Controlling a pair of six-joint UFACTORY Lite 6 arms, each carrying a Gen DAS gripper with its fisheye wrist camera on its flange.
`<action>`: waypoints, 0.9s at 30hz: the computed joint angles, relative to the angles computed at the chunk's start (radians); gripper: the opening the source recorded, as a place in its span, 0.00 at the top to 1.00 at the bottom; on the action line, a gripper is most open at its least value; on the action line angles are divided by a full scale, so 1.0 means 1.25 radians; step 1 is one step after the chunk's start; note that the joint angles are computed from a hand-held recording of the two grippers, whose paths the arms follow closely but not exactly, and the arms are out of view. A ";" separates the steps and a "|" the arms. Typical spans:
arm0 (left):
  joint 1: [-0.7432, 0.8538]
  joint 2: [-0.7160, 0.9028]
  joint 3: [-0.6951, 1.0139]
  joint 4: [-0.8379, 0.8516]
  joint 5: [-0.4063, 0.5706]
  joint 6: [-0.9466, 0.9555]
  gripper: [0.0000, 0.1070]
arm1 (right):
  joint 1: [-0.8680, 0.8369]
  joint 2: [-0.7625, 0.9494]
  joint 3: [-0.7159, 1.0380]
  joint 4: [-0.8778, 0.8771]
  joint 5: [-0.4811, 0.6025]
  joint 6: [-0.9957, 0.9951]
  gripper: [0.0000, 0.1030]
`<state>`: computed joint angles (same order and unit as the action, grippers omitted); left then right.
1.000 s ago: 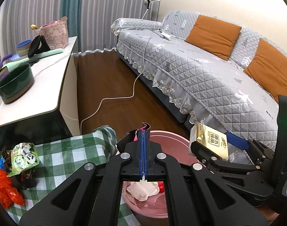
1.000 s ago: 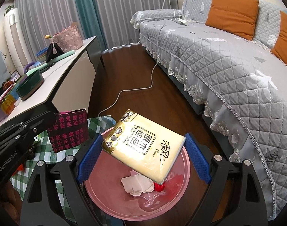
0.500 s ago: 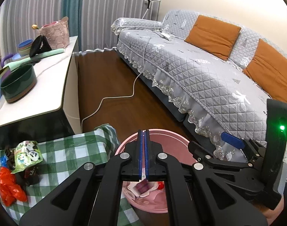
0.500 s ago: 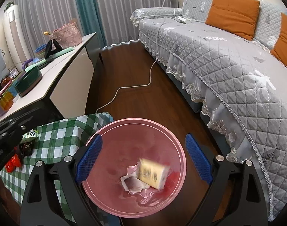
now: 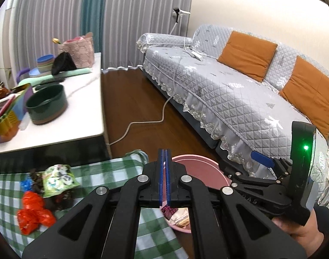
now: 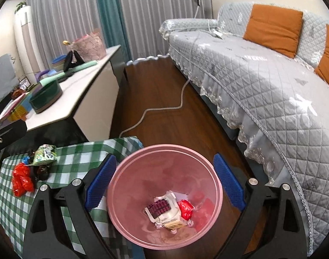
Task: Collect trash
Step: 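Move both open tools back over the table toward remaining trash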
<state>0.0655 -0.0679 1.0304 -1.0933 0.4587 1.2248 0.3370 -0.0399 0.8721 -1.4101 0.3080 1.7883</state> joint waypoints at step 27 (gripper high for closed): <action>0.632 0.213 0.201 -0.097 0.388 0.311 0.98 | 0.222 0.093 0.085 -0.106 0.075 0.160 0.44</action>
<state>0.8552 0.1989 1.2812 -1.2144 0.9440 1.6135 0.6148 0.0761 0.9784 -1.5425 0.4014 1.9886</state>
